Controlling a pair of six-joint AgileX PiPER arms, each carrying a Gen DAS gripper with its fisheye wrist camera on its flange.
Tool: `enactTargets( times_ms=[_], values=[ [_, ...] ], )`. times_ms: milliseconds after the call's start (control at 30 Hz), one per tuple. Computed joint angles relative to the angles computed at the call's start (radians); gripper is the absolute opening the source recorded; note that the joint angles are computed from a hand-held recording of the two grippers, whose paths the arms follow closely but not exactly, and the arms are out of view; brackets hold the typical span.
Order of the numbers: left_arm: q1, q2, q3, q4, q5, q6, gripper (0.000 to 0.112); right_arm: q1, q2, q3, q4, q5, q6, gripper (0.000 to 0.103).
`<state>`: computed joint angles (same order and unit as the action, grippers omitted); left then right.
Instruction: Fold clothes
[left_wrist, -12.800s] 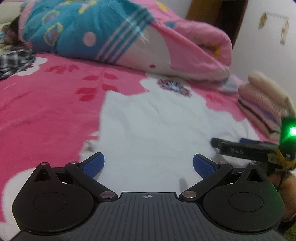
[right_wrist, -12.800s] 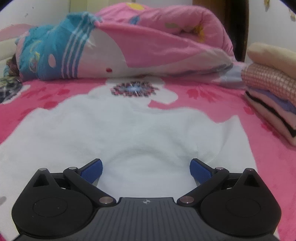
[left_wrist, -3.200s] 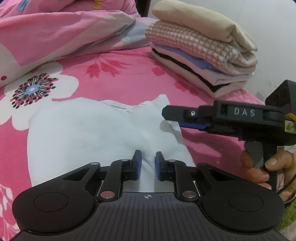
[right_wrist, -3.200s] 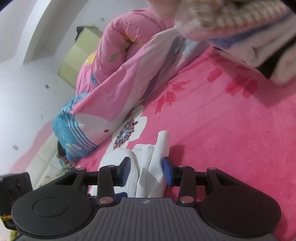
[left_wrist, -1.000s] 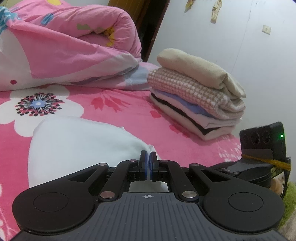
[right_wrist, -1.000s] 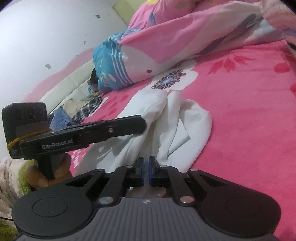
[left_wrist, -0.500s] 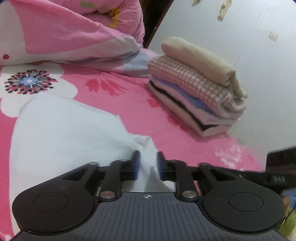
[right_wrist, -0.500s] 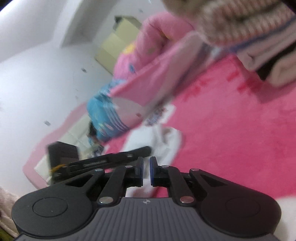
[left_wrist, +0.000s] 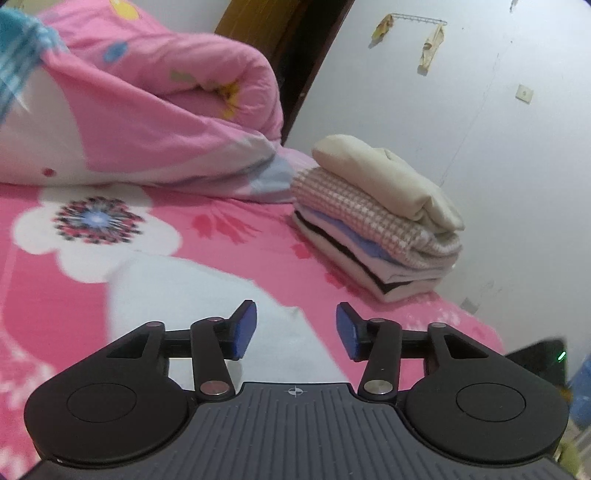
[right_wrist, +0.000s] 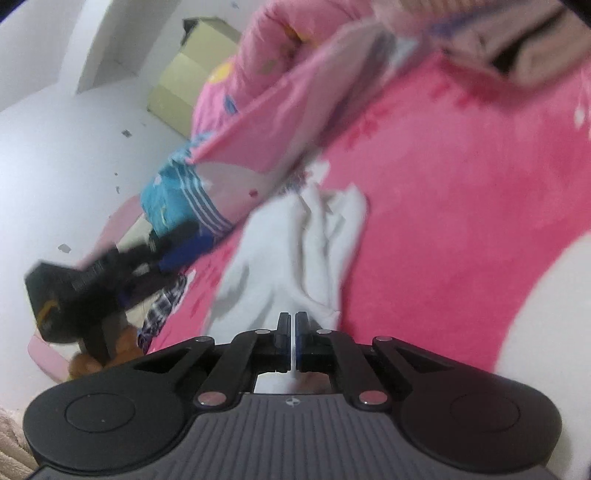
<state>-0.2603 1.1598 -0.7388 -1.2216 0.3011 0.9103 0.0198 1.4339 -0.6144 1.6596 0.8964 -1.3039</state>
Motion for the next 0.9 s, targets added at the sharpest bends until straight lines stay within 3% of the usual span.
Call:
enactTargets(
  times_ms=[200,300,367,500,600,667,733,833,900],
  values=[
    [0.104,-0.209,0.103,0.34,0.149,-0.261,0.051,0.049,-0.181,0.073,-0.047,-0.056,0.065,0.002],
    [0.088,-0.274,0.156,0.507,0.179,-0.411,0.051,0.147,-0.198,0.082,-0.143,-0.2,0.212,0.002],
    [0.098,-0.302,0.193,0.537,0.206,-0.445,0.051,0.205,-0.204,0.08,-0.197,-0.286,0.317,0.001],
    [0.217,-0.358,0.253,0.418,0.291,-0.332,0.051,0.271,-0.287,0.1,-0.236,-0.382,0.435,0.003],
    [0.378,-0.385,0.272,0.298,0.417,-0.199,0.052,0.3,-0.343,0.078,-0.365,-0.423,0.595,0.01],
    [0.476,-0.364,0.27,0.22,0.496,-0.117,0.056,0.306,-0.366,0.05,-0.46,-0.439,0.717,0.029],
    [0.54,-0.321,0.258,0.166,0.551,-0.074,0.058,0.275,-0.361,0.014,-0.487,-0.428,0.756,0.042],
    [0.586,-0.189,0.215,0.094,0.594,-0.041,0.059,0.205,-0.246,-0.07,-0.401,-0.354,0.664,0.05],
    [0.58,-0.104,0.18,0.071,0.589,-0.044,0.059,0.181,-0.144,-0.142,-0.422,-0.333,0.685,0.058]
  ],
)
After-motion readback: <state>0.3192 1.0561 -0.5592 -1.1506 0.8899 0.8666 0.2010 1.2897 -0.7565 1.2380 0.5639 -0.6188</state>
